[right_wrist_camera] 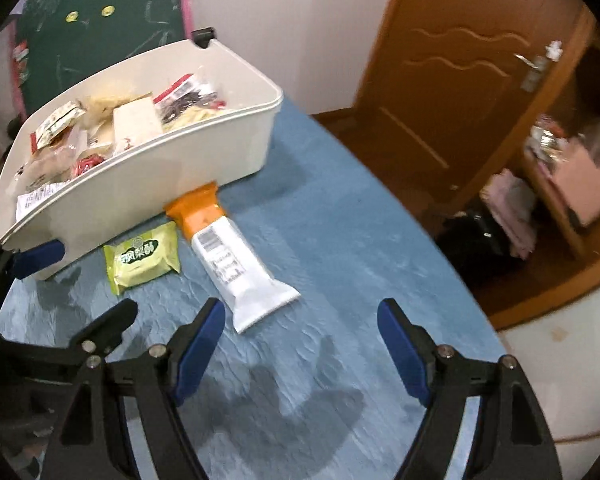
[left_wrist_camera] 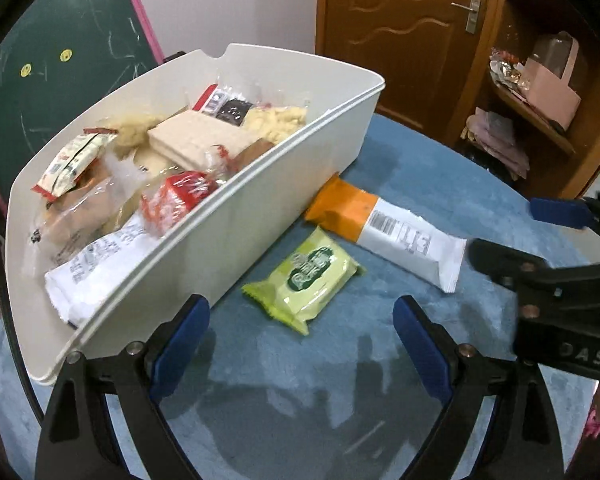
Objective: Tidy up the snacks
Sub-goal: 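Grasp the orange-and-white bar with the right tool while the left tool grasps the green biscuit packet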
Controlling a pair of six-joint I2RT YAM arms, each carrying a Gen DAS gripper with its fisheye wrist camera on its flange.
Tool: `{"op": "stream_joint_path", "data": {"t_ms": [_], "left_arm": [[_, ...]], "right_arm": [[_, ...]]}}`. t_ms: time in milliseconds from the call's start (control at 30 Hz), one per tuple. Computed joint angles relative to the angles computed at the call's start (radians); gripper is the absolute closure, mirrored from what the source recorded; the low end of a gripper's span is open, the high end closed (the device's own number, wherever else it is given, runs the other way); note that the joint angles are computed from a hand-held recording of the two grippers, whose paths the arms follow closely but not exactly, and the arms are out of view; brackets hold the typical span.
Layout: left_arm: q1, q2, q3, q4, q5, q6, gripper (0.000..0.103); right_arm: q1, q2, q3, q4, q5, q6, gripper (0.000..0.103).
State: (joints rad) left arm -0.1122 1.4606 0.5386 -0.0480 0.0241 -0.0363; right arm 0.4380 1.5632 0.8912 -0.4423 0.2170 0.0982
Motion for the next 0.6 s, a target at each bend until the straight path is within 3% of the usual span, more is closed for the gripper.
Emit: {"op": "stream_joint_path", "data": {"t_ms": [133,433,500,600], "left_arm": [[-0.04,0.072,-0.003,0.066,-0.094,-0.073,0.01],[-0.054,0.193,-0.018,0.168,-0.191,-0.165,0.01],[-0.052,0.19,-0.046,0.208,-0.202,-0.185,0.01],[-0.054,0.187,-0.069,0.238,-0.202,-0.195,0.01]], "right_arm": [[-0.038,0.081,0.036,0.036,-0.1,-0.09,0.024],[-0.031,0.255,0.131,0.06,-0.146,-0.202,0.025],[-0.019,0.301,0.16,0.049,-0.149,-0.223,0.037],[-0.02,0.314,0.172,0.066,-0.176,-0.233,0.045]]}}
